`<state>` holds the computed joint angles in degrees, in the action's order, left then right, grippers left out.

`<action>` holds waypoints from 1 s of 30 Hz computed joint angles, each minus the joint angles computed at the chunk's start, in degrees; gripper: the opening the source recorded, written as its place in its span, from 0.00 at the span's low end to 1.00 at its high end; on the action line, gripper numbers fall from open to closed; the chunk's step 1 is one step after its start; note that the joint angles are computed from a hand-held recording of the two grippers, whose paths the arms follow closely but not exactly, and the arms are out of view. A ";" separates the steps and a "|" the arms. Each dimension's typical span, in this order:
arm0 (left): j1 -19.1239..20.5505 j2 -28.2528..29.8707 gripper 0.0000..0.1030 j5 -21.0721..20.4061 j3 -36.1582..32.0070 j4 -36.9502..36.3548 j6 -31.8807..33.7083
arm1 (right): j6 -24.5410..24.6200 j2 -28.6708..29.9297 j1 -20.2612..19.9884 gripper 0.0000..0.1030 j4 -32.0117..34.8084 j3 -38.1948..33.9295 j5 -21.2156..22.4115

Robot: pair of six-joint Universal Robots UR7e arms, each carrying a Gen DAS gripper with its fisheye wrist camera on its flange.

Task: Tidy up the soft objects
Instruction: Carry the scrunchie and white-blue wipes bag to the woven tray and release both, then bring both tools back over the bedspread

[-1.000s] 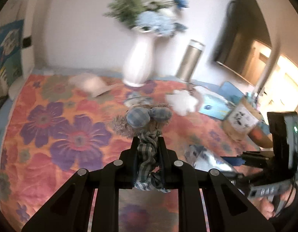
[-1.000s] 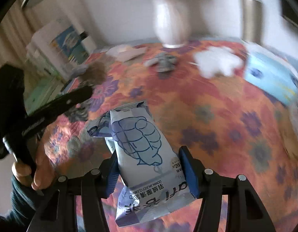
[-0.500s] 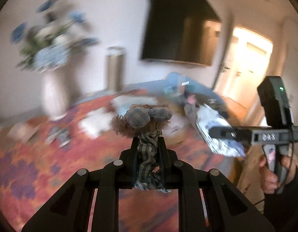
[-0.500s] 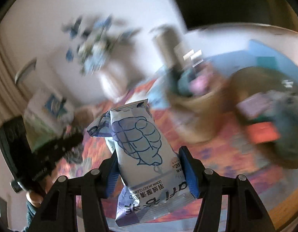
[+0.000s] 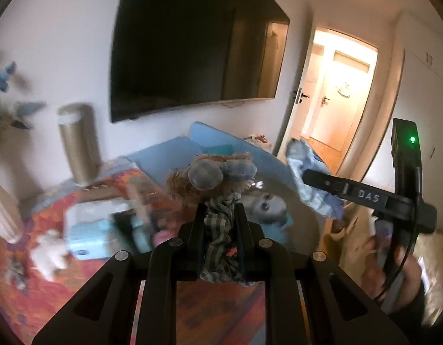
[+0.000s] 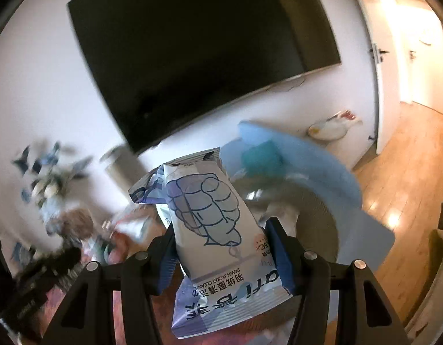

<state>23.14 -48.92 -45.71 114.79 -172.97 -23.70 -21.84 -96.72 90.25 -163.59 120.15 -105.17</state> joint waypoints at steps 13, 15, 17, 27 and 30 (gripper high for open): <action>4.68 10.87 0.53 -0.47 -12.23 2.46 2.63 | 1.90 9.86 -2.02 0.71 4.21 -9.85 -2.55; 4.36 10.61 0.60 -0.97 -11.26 0.86 3.29 | 0.90 9.84 -1.85 0.71 2.64 -9.62 -3.69; 3.90 9.82 0.60 -1.48 -9.84 -1.27 4.56 | 0.18 8.32 -2.12 0.71 0.61 -8.29 -2.88; -1.68 0.97 0.69 4.12 0.51 -1.16 0.84 | 1.64 0.12 -1.18 0.71 1.76 -2.43 -1.73; -3.79 -3.27 0.79 7.07 5.32 -0.49 -3.36 | 0.33 -1.21 0.99 0.71 1.15 0.62 -4.07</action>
